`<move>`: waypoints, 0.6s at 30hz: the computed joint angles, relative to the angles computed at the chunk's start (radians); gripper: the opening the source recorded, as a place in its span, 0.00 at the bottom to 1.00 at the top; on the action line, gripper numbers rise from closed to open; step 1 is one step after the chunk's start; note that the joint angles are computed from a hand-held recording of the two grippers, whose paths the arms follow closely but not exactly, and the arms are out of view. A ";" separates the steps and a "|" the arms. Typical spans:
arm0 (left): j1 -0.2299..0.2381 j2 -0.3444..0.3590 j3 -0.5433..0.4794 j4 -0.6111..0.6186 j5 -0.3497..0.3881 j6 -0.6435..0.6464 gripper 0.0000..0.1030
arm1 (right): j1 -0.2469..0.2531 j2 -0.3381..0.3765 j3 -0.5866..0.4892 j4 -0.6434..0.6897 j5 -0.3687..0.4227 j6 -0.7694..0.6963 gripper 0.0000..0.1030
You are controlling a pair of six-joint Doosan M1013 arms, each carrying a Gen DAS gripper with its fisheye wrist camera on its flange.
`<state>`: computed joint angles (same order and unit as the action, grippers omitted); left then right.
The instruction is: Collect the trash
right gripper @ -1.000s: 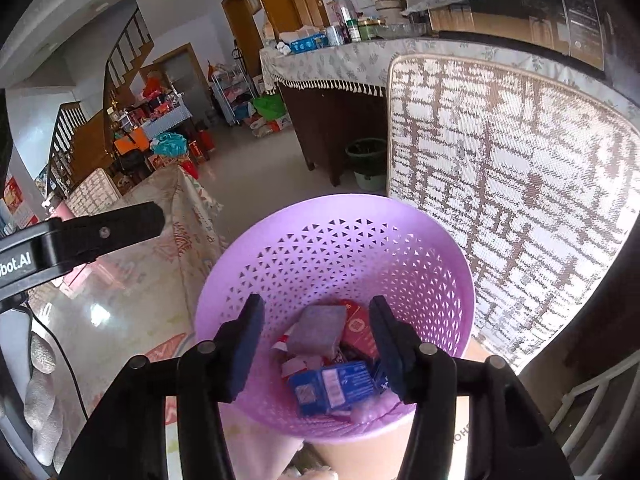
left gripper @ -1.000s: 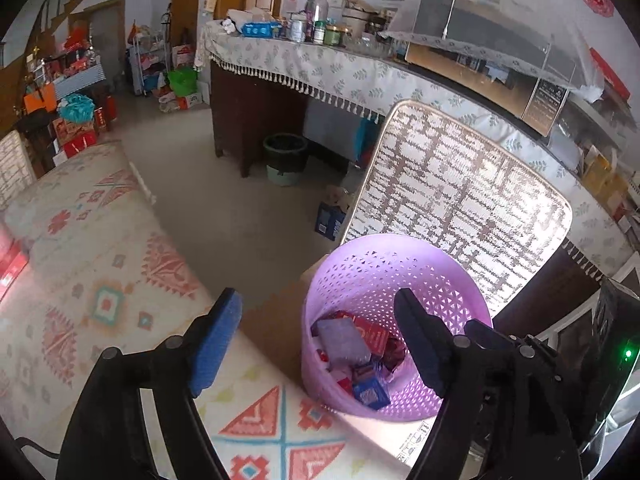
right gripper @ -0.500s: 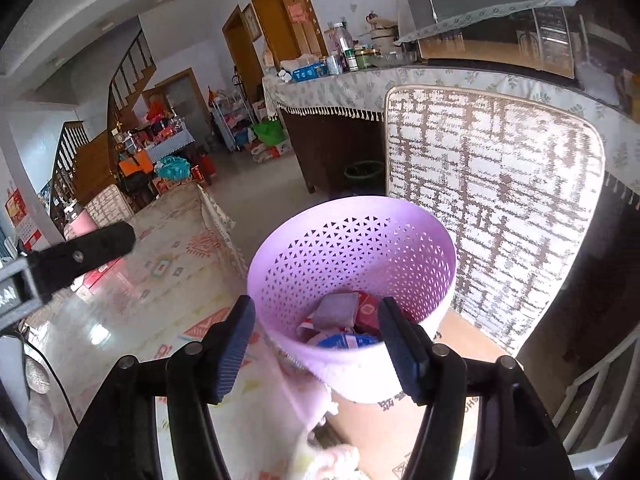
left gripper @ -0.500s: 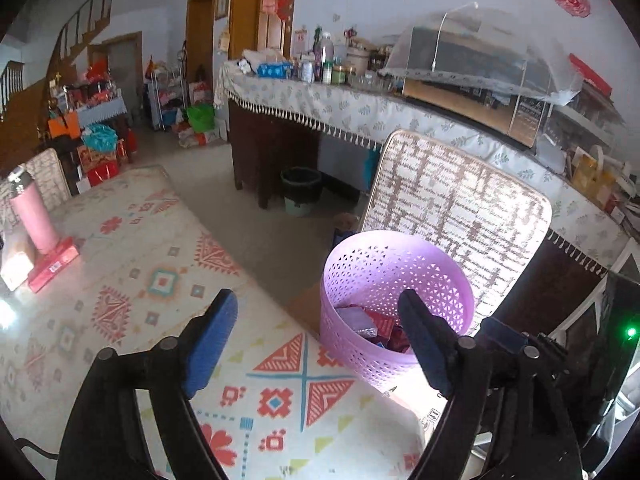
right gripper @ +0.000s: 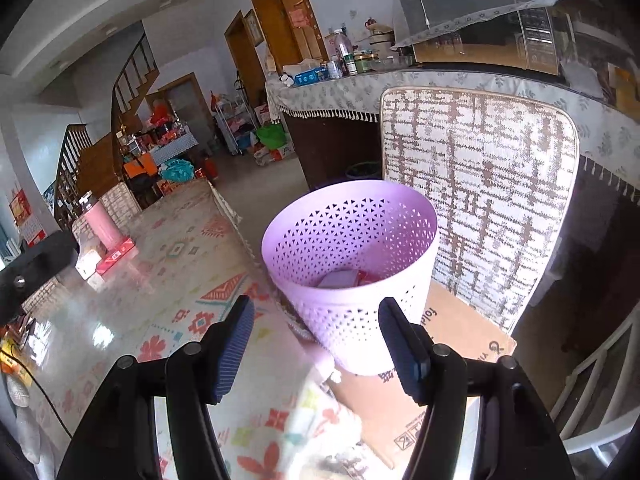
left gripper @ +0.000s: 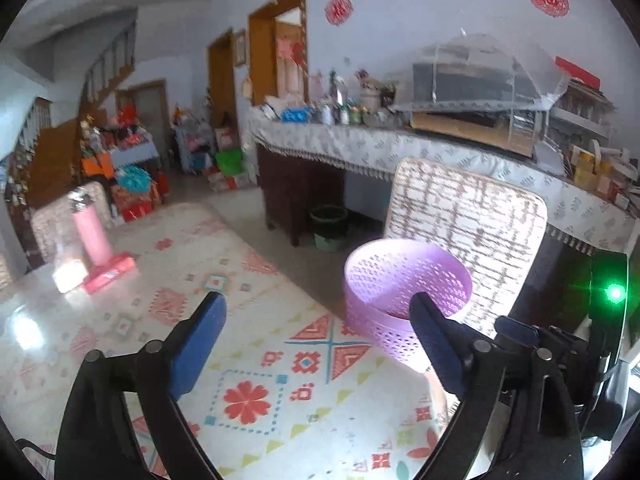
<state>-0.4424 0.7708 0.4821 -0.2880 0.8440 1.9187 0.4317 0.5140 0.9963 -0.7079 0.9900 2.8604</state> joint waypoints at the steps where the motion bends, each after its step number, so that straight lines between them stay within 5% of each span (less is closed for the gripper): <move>1: 0.001 -0.027 0.052 0.005 -0.047 -0.003 0.93 | 0.003 -0.003 0.005 -0.004 -0.002 0.002 0.67; 6: 0.003 -0.156 0.298 0.042 -0.287 -0.016 1.00 | 0.032 -0.014 0.024 -0.063 0.003 0.031 0.67; 12: -0.008 -0.250 0.502 0.187 -0.481 -0.131 1.00 | 0.073 -0.005 0.023 -0.125 0.070 0.013 0.71; 14: -0.012 -0.257 0.522 0.203 -0.471 -0.163 1.00 | 0.084 0.002 0.017 -0.133 0.104 -0.007 0.71; 18: -0.014 -0.232 0.476 0.155 -0.305 -0.125 1.00 | 0.089 -0.004 0.030 -0.119 0.126 -0.005 0.72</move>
